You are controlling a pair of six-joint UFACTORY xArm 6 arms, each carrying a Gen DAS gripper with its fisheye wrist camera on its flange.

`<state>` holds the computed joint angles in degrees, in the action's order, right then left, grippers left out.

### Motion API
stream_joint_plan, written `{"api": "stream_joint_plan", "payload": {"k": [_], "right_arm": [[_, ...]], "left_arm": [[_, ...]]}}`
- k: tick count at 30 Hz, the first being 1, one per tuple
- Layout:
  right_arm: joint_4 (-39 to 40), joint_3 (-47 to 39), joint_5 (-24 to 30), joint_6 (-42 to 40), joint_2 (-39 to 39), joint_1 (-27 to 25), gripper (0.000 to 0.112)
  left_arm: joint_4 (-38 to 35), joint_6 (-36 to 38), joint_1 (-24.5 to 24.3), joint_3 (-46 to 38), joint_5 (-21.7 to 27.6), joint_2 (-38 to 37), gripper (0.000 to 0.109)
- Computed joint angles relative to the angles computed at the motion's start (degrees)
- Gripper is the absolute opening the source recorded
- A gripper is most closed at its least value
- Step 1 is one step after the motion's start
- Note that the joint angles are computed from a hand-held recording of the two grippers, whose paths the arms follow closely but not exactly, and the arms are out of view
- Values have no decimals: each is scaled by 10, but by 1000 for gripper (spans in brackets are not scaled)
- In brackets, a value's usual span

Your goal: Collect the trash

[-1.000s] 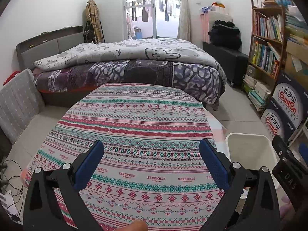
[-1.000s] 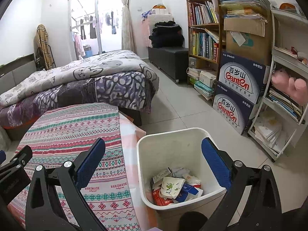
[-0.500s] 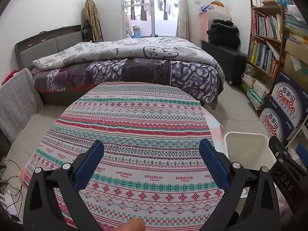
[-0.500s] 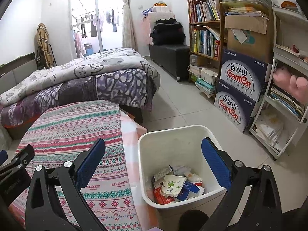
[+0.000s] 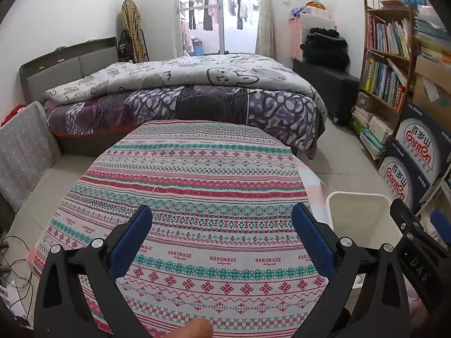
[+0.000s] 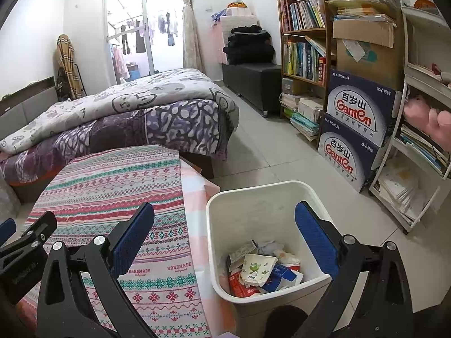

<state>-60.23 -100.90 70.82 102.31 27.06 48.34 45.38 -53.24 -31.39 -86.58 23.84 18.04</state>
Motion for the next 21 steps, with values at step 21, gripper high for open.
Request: {"api": "stream_joint_plan", "payload": {"k": [21], "right_arm": [[17, 1, -24, -3, 3, -7, 96]], "left_arm": [[9, 2, 0, 1, -7, 3, 90]]}}
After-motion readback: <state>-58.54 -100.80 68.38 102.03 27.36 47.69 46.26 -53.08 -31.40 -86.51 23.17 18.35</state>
